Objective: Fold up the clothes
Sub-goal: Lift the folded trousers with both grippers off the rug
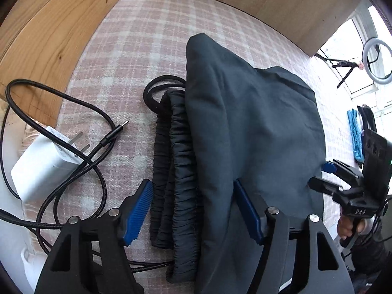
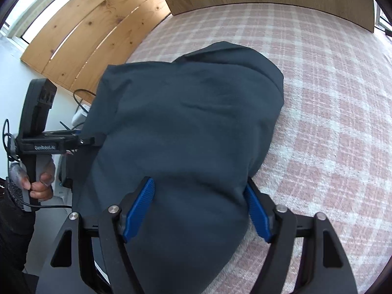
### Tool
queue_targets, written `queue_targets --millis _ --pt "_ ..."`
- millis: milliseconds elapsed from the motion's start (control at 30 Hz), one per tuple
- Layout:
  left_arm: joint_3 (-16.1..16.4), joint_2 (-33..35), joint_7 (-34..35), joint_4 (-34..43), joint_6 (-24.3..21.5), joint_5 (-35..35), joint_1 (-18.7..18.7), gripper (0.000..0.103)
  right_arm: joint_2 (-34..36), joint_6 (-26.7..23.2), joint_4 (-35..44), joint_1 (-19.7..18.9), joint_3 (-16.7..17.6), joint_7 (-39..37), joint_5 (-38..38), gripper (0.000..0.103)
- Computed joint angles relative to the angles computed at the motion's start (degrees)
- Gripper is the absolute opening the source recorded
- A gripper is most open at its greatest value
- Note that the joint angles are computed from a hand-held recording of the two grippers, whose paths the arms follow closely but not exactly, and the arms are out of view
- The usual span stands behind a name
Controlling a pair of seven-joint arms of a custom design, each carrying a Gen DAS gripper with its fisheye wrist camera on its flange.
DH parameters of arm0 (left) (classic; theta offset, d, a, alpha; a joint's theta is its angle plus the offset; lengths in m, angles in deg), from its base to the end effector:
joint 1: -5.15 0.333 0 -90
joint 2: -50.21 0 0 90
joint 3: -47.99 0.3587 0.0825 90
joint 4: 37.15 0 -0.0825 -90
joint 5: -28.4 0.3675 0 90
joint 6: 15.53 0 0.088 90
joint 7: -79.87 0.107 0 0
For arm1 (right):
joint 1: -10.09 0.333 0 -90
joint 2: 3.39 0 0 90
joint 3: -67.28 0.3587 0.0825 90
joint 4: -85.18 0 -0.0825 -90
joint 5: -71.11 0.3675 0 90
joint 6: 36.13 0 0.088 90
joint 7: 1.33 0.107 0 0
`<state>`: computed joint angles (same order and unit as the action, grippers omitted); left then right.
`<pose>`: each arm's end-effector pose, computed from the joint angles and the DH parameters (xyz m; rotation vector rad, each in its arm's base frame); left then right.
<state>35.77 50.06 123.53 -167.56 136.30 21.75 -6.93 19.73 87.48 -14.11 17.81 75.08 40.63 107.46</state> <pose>0.4901 -0.2179 0.4500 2.6268 -1.6002 0.5960 0.6379 0.1904 0.4081 -2.3803 1.0467 0.3543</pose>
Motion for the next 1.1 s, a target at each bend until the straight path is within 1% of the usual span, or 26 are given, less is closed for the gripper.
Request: queue_targets --millis 33,100,133,167,233,300,400,533,633,700,733,833,933,967,1000,1067,1100 --pt "0.0 0.2 0.1 0.3 -0.2 0.2 0.0 0.063 0.2 -0.1 0.1 -0.2 0.1 -0.1 0.5 0.051" --pt "0.0 0.6 0.8 0.9 -0.7 -0.1 0.0 0.062 0.9 -1.5 1.2 -0.6 0.2 -0.2 0.8 0.05" --pt "0.0 0.5 1.4 0.9 -0.9 -0.6 0.0 0.062 1.2 -2.4 1.9 -0.6 0.0 0.0 0.1 0.046" --pt "0.1 0.4 2.3 0.8 -0.9 -1.5 0.1 0.062 1.6 -3.2 2.9 -0.5 -0.4 0.8 -1.1 0.045" --pt "0.1 0.3 3.9 0.6 -0.7 -2.9 0.1 0.062 1.9 -3.1 3.7 -0.8 -0.7 2.2 -1.0 0.045" --pt "0.1 0.1 4.4 0.0 -0.3 -3.4 0.1 0.062 2.0 -2.8 3.7 -0.8 -1.1 3.8 -1.7 0.047" --pt "0.0 0.1 5.1 0.2 -0.8 -3.5 0.0 0.062 2.0 -2.5 3.3 -0.8 -0.6 3.8 -2.0 0.051" --pt "0.0 0.3 6.3 0.5 -0.8 -4.5 0.0 0.061 2.4 -5.5 4.1 -1.6 0.4 1.7 -0.5 0.052" --pt "0.2 -0.2 9.5 -0.2 0.1 -8.6 0.1 0.06 2.8 -7.2 4.8 -1.7 0.7 0.3 0.3 0.054" --pt "0.3 -0.6 9.6 -0.6 0.2 -9.6 0.2 0.06 3.1 -7.8 5.2 -1.8 0.6 -0.1 1.0 0.054" --pt "0.3 -0.7 9.2 -0.7 0.1 -9.6 0.3 0.065 3.3 -8.0 5.3 -1.9 0.6 -0.3 1.3 0.054" --pt "0.2 -0.3 7.3 -0.5 -0.3 -8.1 0.3 0.071 3.1 -5.4 4.7 -0.4 0.3 0.1 0.1 0.053" --pt "0.0 0.3 7.1 0.7 -1.2 -5.3 0.1 0.073 1.8 -2.9 3.0 0.9 0.2 -1.5 -2.5 0.055" --pt "-0.1 0.7 7.3 1.5 -2.0 -4.5 0.0 0.073 1.6 -2.6 2.8 1.0 0.3 -2.0 -2.7 0.058" --pt "0.0 0.6 8.2 1.6 -2.2 -4.9 0.0 0.066 1.5 -2.5 2.6 1.0 0.4 -2.4 -2.9 0.059" --pt "0.3 -0.5 11.3 0.5 -1.8 -8.4 0.4 0.06 1.7 -2.9 3.0 0.9 0.6 -2.4 -2.5 0.059" --pt "0.4 -1.3 13.0 -0.4 -1.4 -10.3 0.4 0.054 1.9 -3.1 3.2 0.9 0.6 -2.4 -2.3 0.059"
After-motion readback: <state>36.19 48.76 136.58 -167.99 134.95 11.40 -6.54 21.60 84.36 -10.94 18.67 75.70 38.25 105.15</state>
